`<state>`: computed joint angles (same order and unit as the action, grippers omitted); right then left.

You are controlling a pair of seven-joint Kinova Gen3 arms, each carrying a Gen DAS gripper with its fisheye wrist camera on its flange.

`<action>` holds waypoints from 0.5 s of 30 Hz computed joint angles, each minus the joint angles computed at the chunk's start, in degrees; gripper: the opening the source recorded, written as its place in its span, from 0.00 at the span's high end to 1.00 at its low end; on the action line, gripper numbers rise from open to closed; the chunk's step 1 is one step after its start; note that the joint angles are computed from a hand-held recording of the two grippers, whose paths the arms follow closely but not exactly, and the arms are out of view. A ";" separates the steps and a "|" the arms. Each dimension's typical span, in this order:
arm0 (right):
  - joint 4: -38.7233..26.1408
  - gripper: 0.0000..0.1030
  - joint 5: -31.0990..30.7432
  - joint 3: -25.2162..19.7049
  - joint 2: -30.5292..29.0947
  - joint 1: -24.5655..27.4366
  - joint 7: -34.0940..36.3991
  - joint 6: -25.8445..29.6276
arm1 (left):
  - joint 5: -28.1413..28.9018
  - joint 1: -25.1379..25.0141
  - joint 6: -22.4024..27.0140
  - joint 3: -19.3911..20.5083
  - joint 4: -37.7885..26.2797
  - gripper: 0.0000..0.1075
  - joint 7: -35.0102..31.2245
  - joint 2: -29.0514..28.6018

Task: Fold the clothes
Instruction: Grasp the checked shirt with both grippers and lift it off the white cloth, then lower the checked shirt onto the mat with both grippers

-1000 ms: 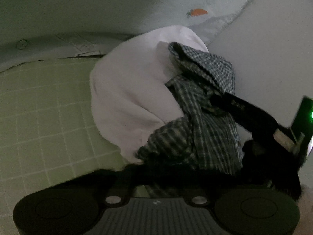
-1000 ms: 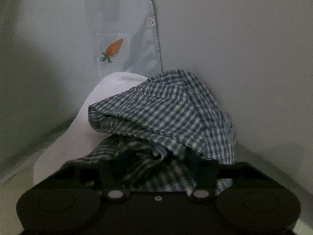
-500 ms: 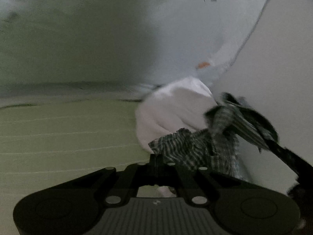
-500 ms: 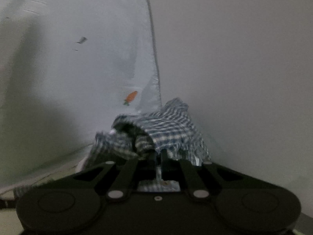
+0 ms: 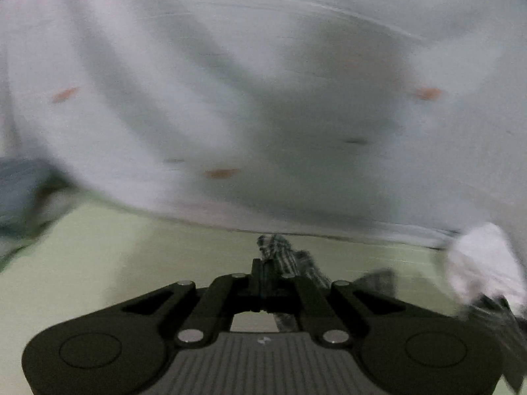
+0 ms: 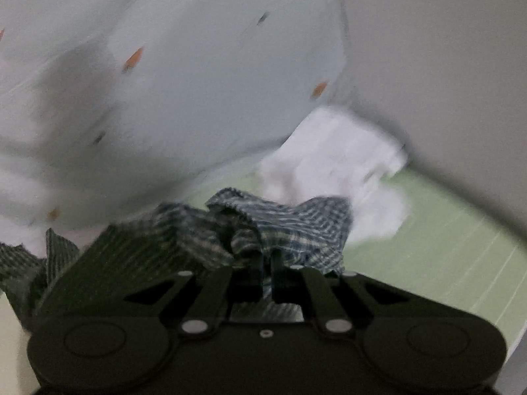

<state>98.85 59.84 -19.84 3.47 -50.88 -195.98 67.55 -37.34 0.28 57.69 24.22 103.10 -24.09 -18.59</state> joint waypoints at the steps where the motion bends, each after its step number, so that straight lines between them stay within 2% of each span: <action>1: -0.80 0.96 -1.36 -0.63 0.93 -0.59 0.09 -0.68 | 1.56 -0.04 1.20 -2.56 1.63 1.00 -0.95 -2.27; 4: -4.31 0.96 -4.97 -1.37 4.33 -3.82 2.84 -0.81 | 7.01 -0.94 4.60 -9.12 5.55 1.00 -5.00 -8.48; 7: -8.37 0.96 -7.00 -0.07 7.02 -6.39 4.63 -0.42 | 11.16 -1.46 8.03 -14.21 8.60 1.00 -8.91 -13.75; 13: -16.21 0.94 -10.29 3.34 11.99 -12.62 5.41 7.20 | 17.12 -1.58 8.74 -22.60 11.42 0.96 -17.63 -18.40; 15: -17.69 0.86 -10.76 4.74 13.55 -14.37 4.15 8.19 | 17.56 -1.40 7.81 -24.86 11.50 0.87 -21.29 -18.94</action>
<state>81.16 49.07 -15.09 17.02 -65.24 -191.83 75.74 -19.78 -1.12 65.51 -0.63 114.60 -45.38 -37.52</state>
